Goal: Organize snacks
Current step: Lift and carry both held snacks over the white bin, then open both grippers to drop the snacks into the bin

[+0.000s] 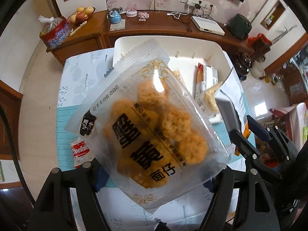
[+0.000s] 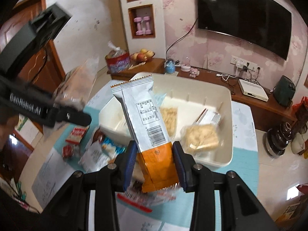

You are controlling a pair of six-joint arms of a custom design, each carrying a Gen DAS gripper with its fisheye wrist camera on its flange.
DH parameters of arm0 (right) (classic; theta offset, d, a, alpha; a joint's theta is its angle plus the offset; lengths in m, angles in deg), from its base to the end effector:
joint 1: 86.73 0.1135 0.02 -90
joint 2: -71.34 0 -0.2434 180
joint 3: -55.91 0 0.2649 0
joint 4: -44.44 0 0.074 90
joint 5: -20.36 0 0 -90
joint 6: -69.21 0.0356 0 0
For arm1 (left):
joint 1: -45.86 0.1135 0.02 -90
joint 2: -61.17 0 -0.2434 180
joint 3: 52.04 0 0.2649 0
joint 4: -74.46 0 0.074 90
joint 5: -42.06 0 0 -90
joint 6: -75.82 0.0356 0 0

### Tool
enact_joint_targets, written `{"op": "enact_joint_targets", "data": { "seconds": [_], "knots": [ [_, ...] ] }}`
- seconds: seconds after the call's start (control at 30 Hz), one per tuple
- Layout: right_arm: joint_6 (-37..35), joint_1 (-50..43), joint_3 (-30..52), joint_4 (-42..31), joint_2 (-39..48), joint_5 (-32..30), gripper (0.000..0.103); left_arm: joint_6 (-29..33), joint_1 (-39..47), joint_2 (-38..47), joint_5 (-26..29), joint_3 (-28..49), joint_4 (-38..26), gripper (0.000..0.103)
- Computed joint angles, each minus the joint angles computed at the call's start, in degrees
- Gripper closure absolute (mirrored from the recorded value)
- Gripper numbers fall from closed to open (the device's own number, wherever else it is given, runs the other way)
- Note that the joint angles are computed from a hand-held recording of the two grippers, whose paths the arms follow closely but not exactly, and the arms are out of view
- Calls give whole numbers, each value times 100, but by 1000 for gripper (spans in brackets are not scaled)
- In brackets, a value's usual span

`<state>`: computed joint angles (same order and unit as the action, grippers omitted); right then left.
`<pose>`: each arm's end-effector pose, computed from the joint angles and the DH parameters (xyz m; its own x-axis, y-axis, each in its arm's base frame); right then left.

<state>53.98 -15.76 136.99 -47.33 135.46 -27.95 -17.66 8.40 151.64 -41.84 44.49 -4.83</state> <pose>0.0855 0.1752 0.3127 -0.7090 0.1542 -0.6882 0.1331 0.9875 0.0842 0.2493 -0.1958 0.2801 -0.7968 0.5345 -0.2818 0.5818 0.8046 -0.1191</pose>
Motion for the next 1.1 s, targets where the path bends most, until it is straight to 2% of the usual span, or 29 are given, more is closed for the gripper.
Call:
{"op": "enact_joint_targets", "data": {
  "seconds": [0.43,0.63,0.77,0.97,1.1],
  "knots": [
    [-1692,-1814,-731,1466,-878,-346,64,-674,1,1074,539,550,781,28],
    [-2054,-2468,-1268,2088,-1220,-768,64,-821,-9,1243,672,407,1371,27],
    [-2219,-2793,-1562,2348,-1361,-1046,63,-930,-15,1448,654,522,1447,26],
    [-2516,-3193,-1732,2588,-1369,-1432,63,-1051,-61,1653,485,707,1450,19],
    [-2562,-3176,-1723,2559,-1322,-1448,62,-1158,-43,1523,506,632,1569,16]
  ]
}}
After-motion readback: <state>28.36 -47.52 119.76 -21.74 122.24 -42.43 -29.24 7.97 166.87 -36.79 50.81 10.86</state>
